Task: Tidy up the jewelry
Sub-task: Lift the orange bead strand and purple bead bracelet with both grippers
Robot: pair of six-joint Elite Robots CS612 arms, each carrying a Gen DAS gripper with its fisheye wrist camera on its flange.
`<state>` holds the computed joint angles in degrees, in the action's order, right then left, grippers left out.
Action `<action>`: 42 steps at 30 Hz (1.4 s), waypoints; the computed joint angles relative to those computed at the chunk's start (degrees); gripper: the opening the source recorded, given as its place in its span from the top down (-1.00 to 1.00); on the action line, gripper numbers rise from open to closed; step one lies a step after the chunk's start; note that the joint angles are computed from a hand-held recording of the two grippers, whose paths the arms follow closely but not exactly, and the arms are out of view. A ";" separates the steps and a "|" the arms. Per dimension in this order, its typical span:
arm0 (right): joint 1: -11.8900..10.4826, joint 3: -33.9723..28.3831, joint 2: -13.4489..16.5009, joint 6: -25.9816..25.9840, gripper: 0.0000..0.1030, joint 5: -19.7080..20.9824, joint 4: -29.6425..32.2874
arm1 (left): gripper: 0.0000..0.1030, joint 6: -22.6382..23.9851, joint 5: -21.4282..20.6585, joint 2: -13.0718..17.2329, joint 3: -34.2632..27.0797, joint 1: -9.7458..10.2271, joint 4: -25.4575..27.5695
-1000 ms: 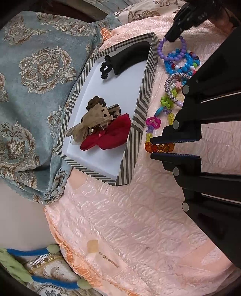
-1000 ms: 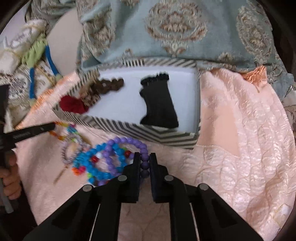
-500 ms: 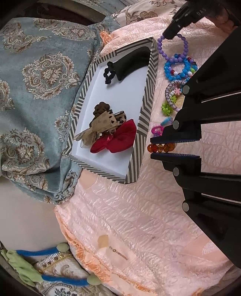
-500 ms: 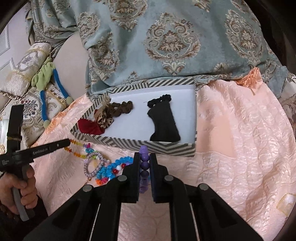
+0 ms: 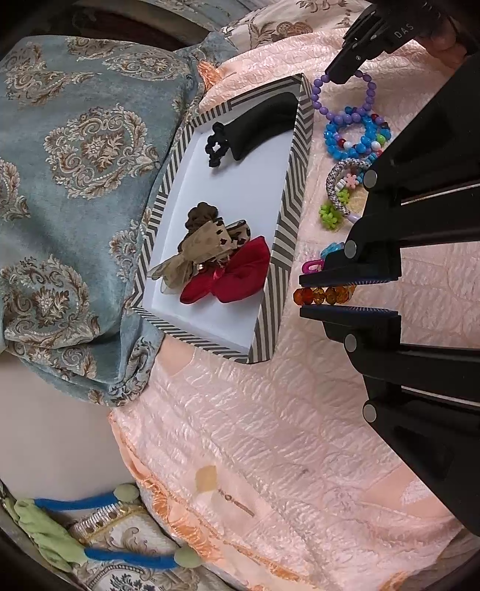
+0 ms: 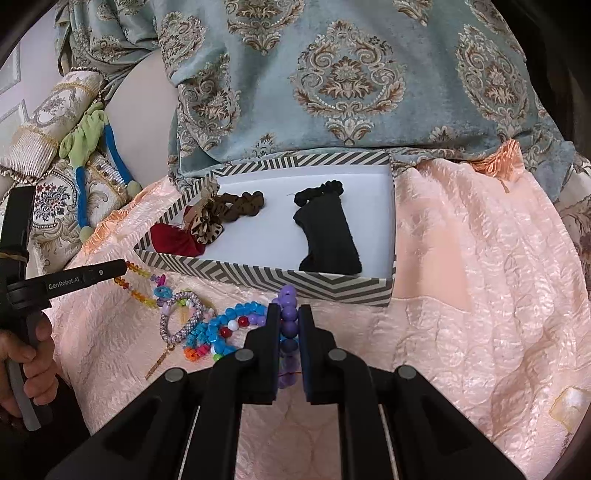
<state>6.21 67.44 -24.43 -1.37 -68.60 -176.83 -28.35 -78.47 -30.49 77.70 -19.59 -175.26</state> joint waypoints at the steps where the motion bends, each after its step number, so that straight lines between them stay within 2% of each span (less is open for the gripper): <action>1: 0.02 -0.02 -0.02 -0.04 0.82 0.02 0.27 | 1.00 0.03 -0.08 0.04 -0.08 -0.03 0.21; 15: 0.53 -0.39 0.03 -0.93 0.82 -2.37 2.46 | 1.00 1.25 0.17 0.08 -0.15 -0.34 0.49; 42: 0.77 -0.11 -0.17 -1.94 0.82 -3.19 2.31 | 1.00 1.84 0.31 0.18 -0.27 -0.47 0.72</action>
<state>6.98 67.32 -24.61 -3.32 -71.79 -174.52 -26.51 -78.16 -30.32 77.43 -20.06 -174.55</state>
